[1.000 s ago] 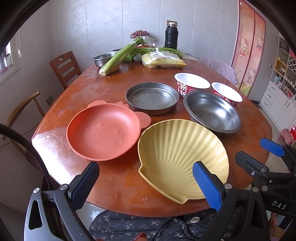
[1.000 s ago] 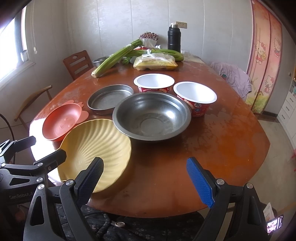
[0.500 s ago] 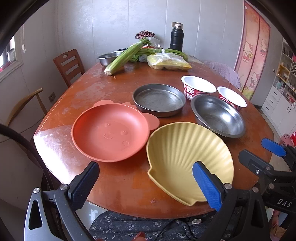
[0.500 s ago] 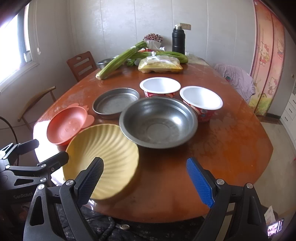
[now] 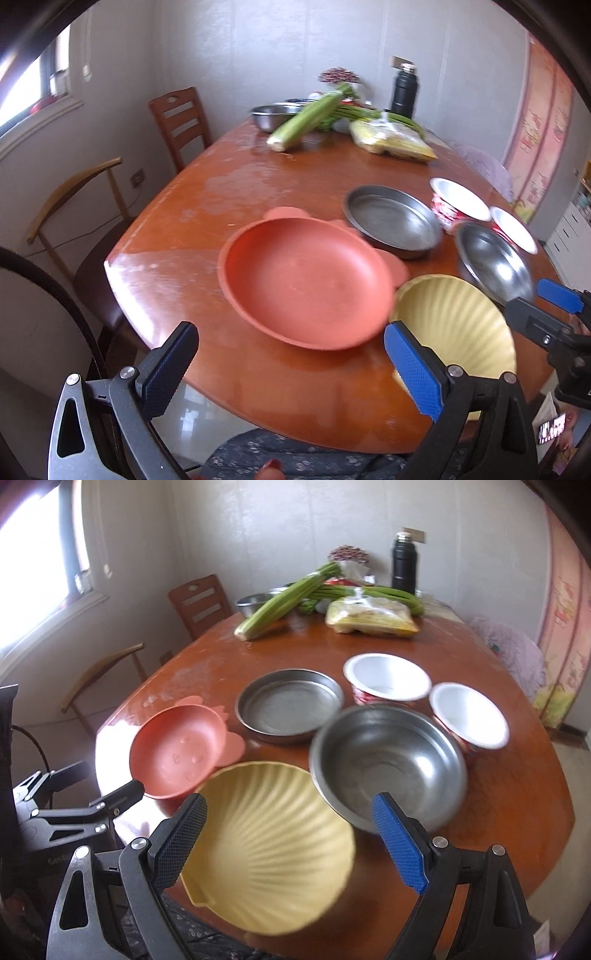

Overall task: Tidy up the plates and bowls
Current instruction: 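Move the right gripper to the orange bear plate rim and grasp it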

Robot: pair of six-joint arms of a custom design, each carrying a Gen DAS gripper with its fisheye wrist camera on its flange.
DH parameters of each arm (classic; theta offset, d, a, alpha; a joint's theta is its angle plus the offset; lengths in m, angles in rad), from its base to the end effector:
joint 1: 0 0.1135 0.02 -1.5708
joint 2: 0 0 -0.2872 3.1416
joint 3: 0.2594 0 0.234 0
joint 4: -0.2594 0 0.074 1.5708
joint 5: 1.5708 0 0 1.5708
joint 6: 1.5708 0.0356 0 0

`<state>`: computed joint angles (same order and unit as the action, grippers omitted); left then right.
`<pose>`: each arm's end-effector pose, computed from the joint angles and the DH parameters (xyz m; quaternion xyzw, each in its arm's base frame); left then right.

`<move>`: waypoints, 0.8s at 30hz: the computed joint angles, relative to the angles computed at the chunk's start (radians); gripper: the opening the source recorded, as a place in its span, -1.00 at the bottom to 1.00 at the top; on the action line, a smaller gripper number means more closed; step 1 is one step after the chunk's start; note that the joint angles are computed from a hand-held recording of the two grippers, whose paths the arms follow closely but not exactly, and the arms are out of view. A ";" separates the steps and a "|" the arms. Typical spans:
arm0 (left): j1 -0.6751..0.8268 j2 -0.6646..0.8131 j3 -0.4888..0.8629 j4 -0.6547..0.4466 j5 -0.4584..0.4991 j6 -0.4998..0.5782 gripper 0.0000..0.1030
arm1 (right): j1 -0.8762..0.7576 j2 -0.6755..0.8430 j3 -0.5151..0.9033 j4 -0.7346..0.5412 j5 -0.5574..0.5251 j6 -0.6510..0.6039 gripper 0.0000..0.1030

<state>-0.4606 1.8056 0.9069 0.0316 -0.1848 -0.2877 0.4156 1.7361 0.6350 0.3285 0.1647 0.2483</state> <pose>0.3121 -0.1475 0.1701 0.0490 0.9340 -0.0448 0.3511 0.2780 0.1163 0.1461 -0.0449 0.9177 0.0545 0.3908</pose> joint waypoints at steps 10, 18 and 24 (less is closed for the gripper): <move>0.160 0.056 0.057 -0.009 0.082 0.025 0.97 | 0.036 0.141 0.249 -0.147 -0.062 -0.044 0.78; 0.205 0.160 0.177 -0.075 0.146 0.046 0.97 | 0.029 0.271 0.436 -0.290 -0.097 -0.043 0.76; 0.205 0.215 0.241 -0.108 0.155 0.064 0.97 | 0.036 0.359 0.551 -0.374 -0.082 -0.065 0.70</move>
